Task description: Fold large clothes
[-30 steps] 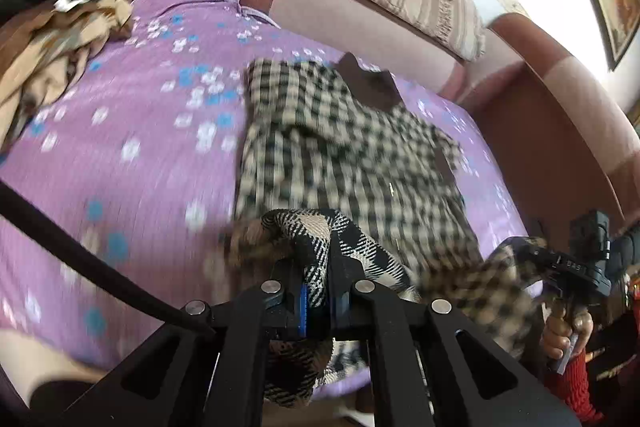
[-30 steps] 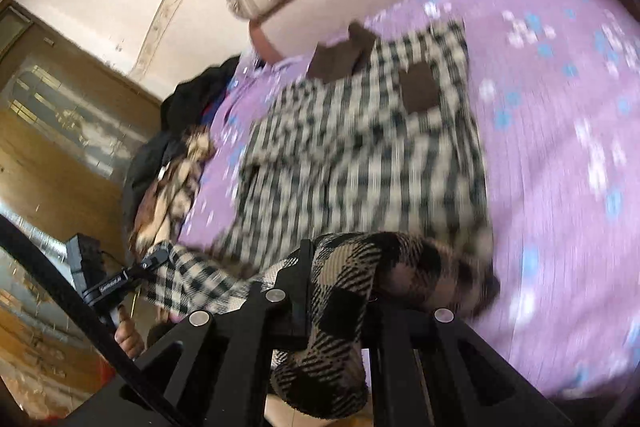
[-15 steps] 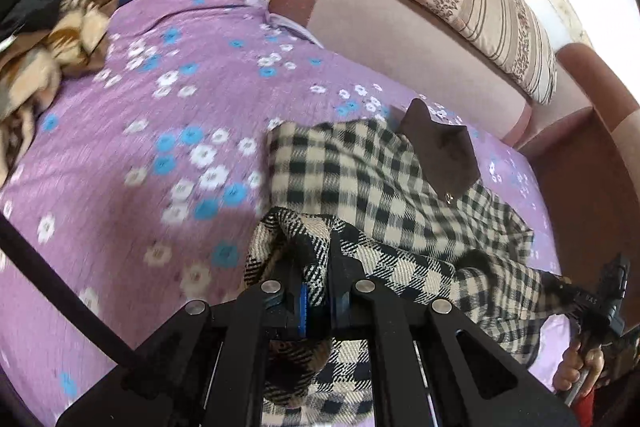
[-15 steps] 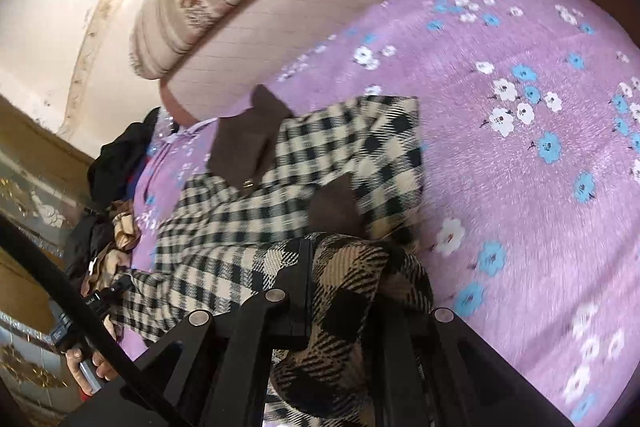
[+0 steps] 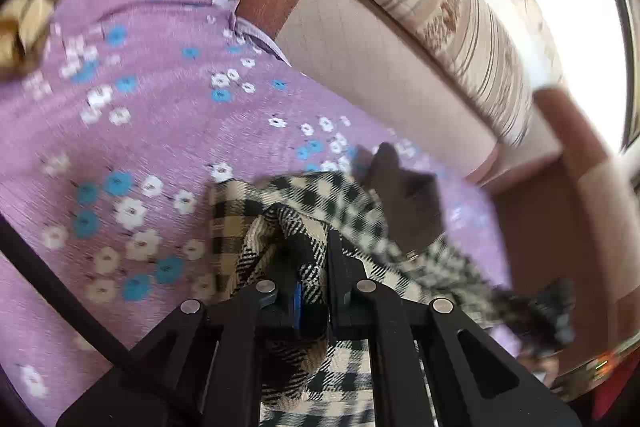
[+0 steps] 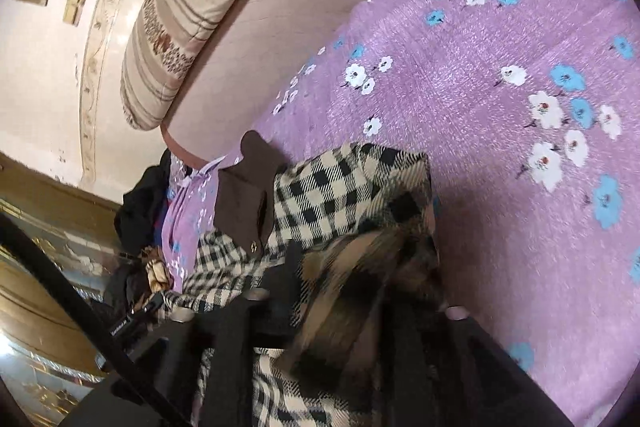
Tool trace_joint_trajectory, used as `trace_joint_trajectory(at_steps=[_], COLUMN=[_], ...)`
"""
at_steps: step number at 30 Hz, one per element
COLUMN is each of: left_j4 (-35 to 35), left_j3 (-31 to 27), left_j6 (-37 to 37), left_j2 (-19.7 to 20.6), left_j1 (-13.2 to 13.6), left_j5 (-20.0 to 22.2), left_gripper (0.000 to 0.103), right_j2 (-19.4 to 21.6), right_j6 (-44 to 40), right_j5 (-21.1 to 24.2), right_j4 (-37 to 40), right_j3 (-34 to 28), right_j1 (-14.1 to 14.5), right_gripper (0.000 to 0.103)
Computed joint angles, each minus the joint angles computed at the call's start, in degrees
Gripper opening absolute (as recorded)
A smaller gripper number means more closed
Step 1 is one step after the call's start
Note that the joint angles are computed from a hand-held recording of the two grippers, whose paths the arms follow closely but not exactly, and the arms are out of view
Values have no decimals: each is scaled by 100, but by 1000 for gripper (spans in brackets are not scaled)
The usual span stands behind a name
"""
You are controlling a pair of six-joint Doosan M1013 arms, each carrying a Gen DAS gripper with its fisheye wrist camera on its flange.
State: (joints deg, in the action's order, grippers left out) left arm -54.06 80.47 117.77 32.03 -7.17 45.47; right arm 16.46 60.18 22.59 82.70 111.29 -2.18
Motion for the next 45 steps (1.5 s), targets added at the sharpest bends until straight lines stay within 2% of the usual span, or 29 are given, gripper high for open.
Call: trace_joint_trajectory(at_steps=[1, 2, 4, 9, 12, 13, 14, 16, 17, 19, 20, 22, 23, 27, 30, 33, 36, 38, 39, 42, 45], left_j4=[-363, -576, -808, -803, -1037, -1153, -1217, -1367, -1378, -1068, -815, -137, 147, 1047, 1550, 1612, 1626, 1662, 1669, 1675, 1697], left_j3=[-33, -41, -58, -84, -48, 27, 99, 331, 369, 317, 284, 321, 341, 467, 725, 968, 1051, 1115, 1131, 1108, 1094], left_j6=[6, 2, -50, -38, 10, 32, 36, -19, -84, -398, -552, -920, -1043, -1083, -677, -46, 263, 255, 254, 283, 333], left_j2=[64, 95, 131, 85, 49, -1, -53, -221, -250, -251, -256, -344, -378, -517, -692, -811, -798, -800, -792, -751, -742], left_j1=[73, 112, 149, 127, 162, 171, 180, 192, 209, 252, 251, 187, 154, 73, 6, -12, 18, 36, 49, 63, 50], left_j5=[174, 265, 343, 336, 355, 199, -10, -703, -837, -821, -832, -1123, -1214, -1314, -1426, -1337, -959, -943, -927, -790, -783], left_gripper=[8, 9, 10, 13, 21, 36, 59, 76, 76, 77, 77, 77, 77, 77, 77, 77, 76, 76, 76, 76, 76], right_j2=[17, 25, 51, -1, -106, -156, -221, -316, -360, -390, -397, -375, -355, -331, -308, -136, 165, 339, 462, 857, 1366], right_j6=[-147, -516, -578, -662, -877, -1005, -1127, -1311, -1169, -492, -191, 706, 848, 624, 474, 676, 1954, 2470, 2955, 3704, 4364], right_j5=[-99, -182, -196, -509, -736, -849, -996, -1254, -1402, -1495, -1480, -1349, -1216, -708, -246, 178, 293, 254, 245, 466, 1051], right_j4=[245, 749, 960, 1002, 1135, 1213, 1282, 1391, 1168, 312, -106, -1333, -1751, -2591, -3093, -3719, -5352, -5941, -6482, -7277, -7820], right_j3=[14, 52, 44, 31, 58, 70, 85, 115, 115, 73, 55, -51, -134, -365, -442, -591, -935, -1170, -1368, -2042, -2852], right_j1=[9, 5, -24, -19, 6, 26, 52, 100, 140, 210, 244, 333, 413, 761, 1101, 1421, 1757, 1864, 1923, 1949, 1925], right_gripper=[58, 61, 61, 61, 62, 64, 66, 68, 68, 68, 68, 68, 67, 56, 48, 44, 43, 43, 43, 43, 43])
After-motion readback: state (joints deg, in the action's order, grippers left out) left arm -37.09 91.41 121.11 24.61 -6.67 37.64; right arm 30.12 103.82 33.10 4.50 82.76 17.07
